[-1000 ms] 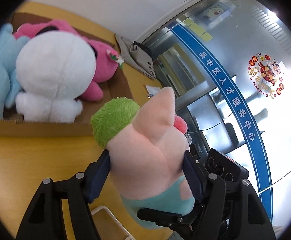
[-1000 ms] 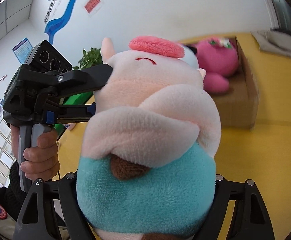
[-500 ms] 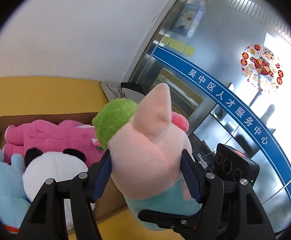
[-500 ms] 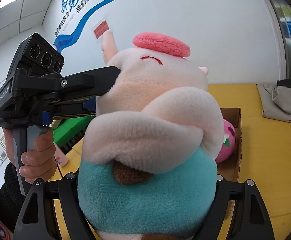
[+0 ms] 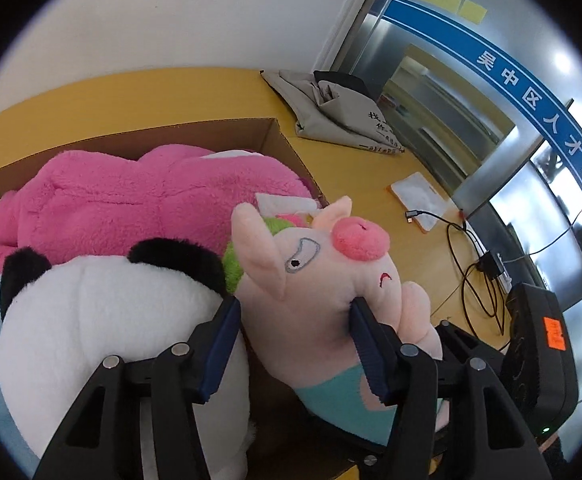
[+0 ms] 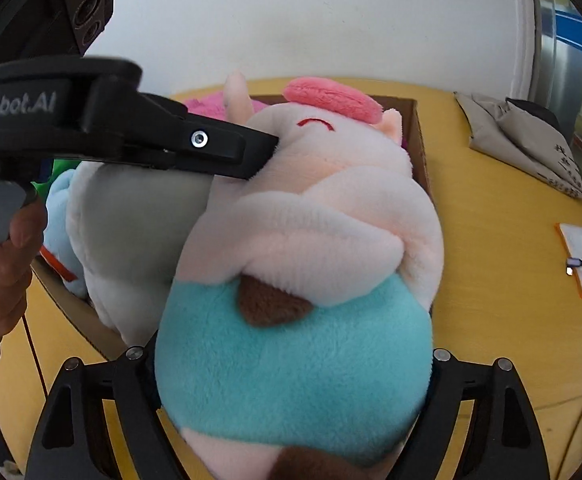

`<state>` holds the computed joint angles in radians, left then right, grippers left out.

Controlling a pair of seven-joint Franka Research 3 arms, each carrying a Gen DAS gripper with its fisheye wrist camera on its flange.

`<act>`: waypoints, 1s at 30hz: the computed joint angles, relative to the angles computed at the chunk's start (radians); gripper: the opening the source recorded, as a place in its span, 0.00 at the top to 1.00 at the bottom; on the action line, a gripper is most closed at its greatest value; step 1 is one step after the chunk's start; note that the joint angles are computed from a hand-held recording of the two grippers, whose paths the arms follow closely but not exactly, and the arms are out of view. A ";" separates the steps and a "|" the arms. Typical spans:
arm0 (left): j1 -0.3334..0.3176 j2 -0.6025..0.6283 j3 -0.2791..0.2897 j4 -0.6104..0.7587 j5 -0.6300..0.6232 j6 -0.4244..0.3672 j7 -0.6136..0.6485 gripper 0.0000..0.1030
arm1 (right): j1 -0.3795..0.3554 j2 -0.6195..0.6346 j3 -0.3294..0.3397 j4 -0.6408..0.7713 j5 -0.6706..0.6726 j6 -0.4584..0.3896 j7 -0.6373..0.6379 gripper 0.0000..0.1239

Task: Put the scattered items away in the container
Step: 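Lift the pink pig with both grippers and carry it over the box, then lower the pig beside the panda and open both grippers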

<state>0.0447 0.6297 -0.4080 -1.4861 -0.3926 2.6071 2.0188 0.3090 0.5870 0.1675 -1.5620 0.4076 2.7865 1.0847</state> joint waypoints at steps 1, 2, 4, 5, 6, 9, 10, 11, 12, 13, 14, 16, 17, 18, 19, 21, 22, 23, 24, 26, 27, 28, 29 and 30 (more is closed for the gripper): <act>0.005 0.002 -0.004 0.005 -0.001 -0.013 0.007 0.45 | 0.006 -0.016 -0.011 -0.017 -0.005 -0.009 0.016 0.29; 0.017 0.002 -0.014 0.005 -0.012 -0.028 0.023 0.45 | 0.013 -0.035 -0.021 -0.037 -0.008 -0.012 0.038 0.29; 0.024 -0.002 -0.019 0.001 -0.027 -0.042 0.041 0.45 | 0.003 -0.071 -0.017 -0.076 0.010 -0.018 0.061 0.28; 0.021 -0.004 -0.015 -0.001 -0.029 -0.039 0.042 0.45 | -0.003 -0.068 -0.015 -0.072 0.013 -0.020 0.056 0.28; 0.018 -0.006 -0.012 -0.003 -0.031 -0.033 0.042 0.45 | -0.012 -0.077 -0.009 -0.087 0.021 -0.012 0.044 0.28; 0.012 0.005 -0.004 0.019 -0.035 -0.048 0.034 0.46 | -0.017 -0.085 -0.002 -0.098 0.039 -0.009 0.042 0.26; 0.005 0.008 0.005 0.027 -0.030 -0.053 0.020 0.47 | -0.022 -0.064 0.003 -0.069 0.046 -0.024 0.041 0.23; -0.001 0.008 0.013 0.032 -0.024 -0.055 0.006 0.47 | -0.025 -0.044 0.003 -0.038 0.047 -0.048 0.044 0.20; -0.004 0.003 0.015 0.028 -0.022 -0.052 -0.002 0.47 | -0.010 -0.035 -0.015 -0.019 0.022 -0.062 0.055 0.20; -0.002 -0.006 0.015 0.019 -0.023 -0.048 -0.005 0.48 | 0.025 -0.034 -0.059 0.000 -0.034 -0.101 0.103 0.21; 0.002 -0.018 0.013 0.004 -0.025 -0.040 -0.001 0.48 | 0.037 -0.048 -0.074 -0.008 -0.063 -0.109 0.121 0.21; 0.005 -0.038 0.017 -0.022 -0.018 -0.023 0.009 0.49 | 0.025 -0.116 -0.062 -0.089 -0.070 -0.069 0.093 0.21; 0.014 -0.038 0.011 -0.023 -0.024 -0.031 0.021 0.49 | 0.003 -0.163 -0.042 -0.147 -0.051 -0.040 0.052 0.21; 0.021 -0.034 0.006 -0.018 -0.031 -0.041 0.030 0.50 | -0.027 -0.205 -0.013 -0.191 -0.013 -0.022 -0.004 0.21; 0.020 -0.031 0.008 -0.013 -0.032 -0.046 0.033 0.50 | -0.063 -0.257 0.026 -0.250 0.055 0.004 -0.078 0.21; 0.008 -0.026 0.016 -0.007 -0.023 -0.043 0.029 0.50 | -0.095 -0.343 0.069 -0.343 0.187 0.045 -0.203 0.22; 0.002 -0.023 0.020 -0.004 -0.019 -0.040 0.021 0.50 | -0.080 -0.346 0.055 -0.348 0.181 0.058 -0.198 0.28; -0.003 -0.022 0.023 -0.003 -0.015 -0.037 0.011 0.50 | -0.048 -0.326 0.022 -0.335 0.140 0.063 -0.163 0.34; -0.005 -0.026 0.024 -0.008 -0.014 -0.028 0.004 0.50 | -0.023 -0.289 -0.006 -0.302 0.098 0.040 -0.119 0.47; 0.007 -0.048 0.013 -0.044 -0.025 -0.006 0.014 0.51 | -0.005 -0.182 -0.037 -0.184 0.052 -0.059 -0.040 0.54; 0.043 -0.065 -0.018 -0.068 -0.053 -0.016 0.074 0.52 | -0.001 -0.134 -0.041 -0.132 0.032 -0.108 -0.007 0.59; 0.091 -0.078 -0.056 -0.087 -0.092 -0.048 0.169 0.52 | 0.006 -0.113 -0.037 -0.114 0.029 -0.118 -0.001 0.58; 0.123 -0.110 -0.074 -0.131 -0.143 -0.035 0.232 0.52 | -0.001 -0.104 -0.021 -0.116 0.041 -0.097 -0.018 0.58; 0.162 -0.147 -0.095 -0.182 -0.206 -0.016 0.310 0.52 | 0.005 -0.103 -0.022 -0.119 0.036 -0.083 -0.011 0.58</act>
<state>0.2070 0.4826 -0.5027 -1.6686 -0.5986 2.5914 2.3284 0.3144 0.4838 0.1453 -1.6808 0.4437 2.7034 1.0742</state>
